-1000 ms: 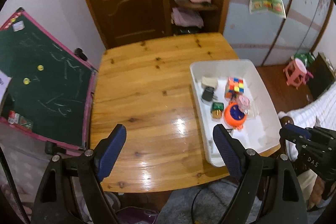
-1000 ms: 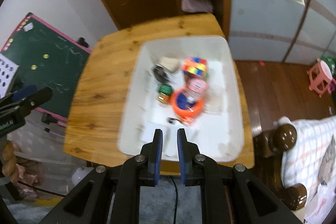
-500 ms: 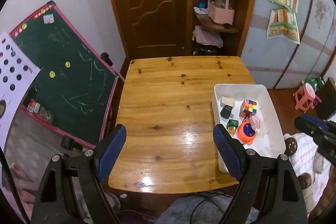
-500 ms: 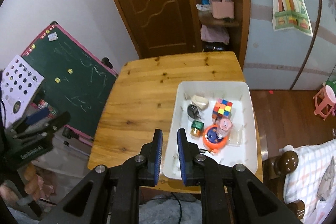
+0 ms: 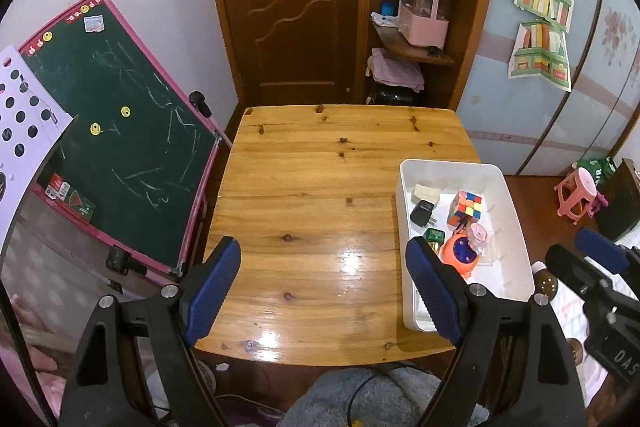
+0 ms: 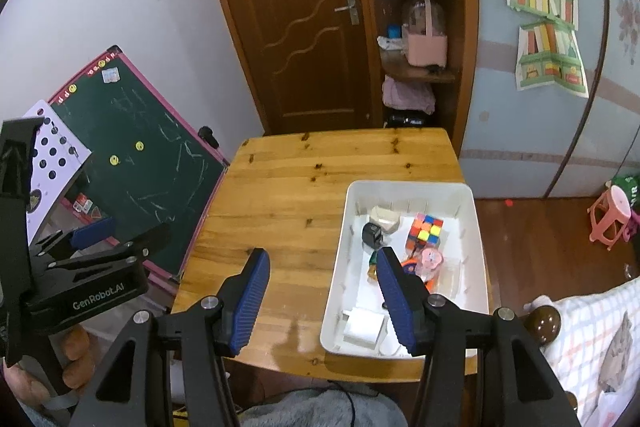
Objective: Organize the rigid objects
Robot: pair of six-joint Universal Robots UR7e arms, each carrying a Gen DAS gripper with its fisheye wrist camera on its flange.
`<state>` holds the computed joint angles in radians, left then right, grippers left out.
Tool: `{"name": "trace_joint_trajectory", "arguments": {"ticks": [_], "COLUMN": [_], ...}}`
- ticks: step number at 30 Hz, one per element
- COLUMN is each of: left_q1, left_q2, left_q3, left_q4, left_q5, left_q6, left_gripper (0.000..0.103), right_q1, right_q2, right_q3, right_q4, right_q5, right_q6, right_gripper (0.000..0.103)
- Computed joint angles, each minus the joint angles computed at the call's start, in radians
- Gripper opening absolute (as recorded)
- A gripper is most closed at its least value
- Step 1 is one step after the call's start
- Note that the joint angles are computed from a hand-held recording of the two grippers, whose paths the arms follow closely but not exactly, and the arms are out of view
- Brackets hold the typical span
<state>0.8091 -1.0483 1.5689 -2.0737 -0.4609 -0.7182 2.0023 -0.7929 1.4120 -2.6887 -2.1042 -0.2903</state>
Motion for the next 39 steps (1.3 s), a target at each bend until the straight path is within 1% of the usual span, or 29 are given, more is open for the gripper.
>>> {"name": "trace_joint_trajectory", "arguments": {"ticks": [8,21,35,39], "left_q1": [-0.003,0.004,0.017,0.017], "left_q2": [0.015,0.023,0.042,0.045], "left_q3": [-0.017,-0.032,-0.066,-0.068], "left_q4": [0.024,0.038,0.109,0.111], "left_q5": [0.011,0.004,-0.020,-0.019], "left_q6": [0.004,-0.012,-0.076,-0.077], "left_gripper": [0.087,0.087,0.087,0.087], "right_q1": [0.000,-0.007,-0.013,-0.016], "right_q2": [0.004,0.016,0.030,0.034], "right_q3": [-0.005,-0.034,-0.060,-0.068], "right_q4": [0.002,0.019,0.057,0.068], "right_q5": [-0.017,0.000,0.007,0.009], "right_q6": [0.000,-0.017,-0.014,-0.010], "right_gripper": [0.056,0.056,0.056,0.056]}}
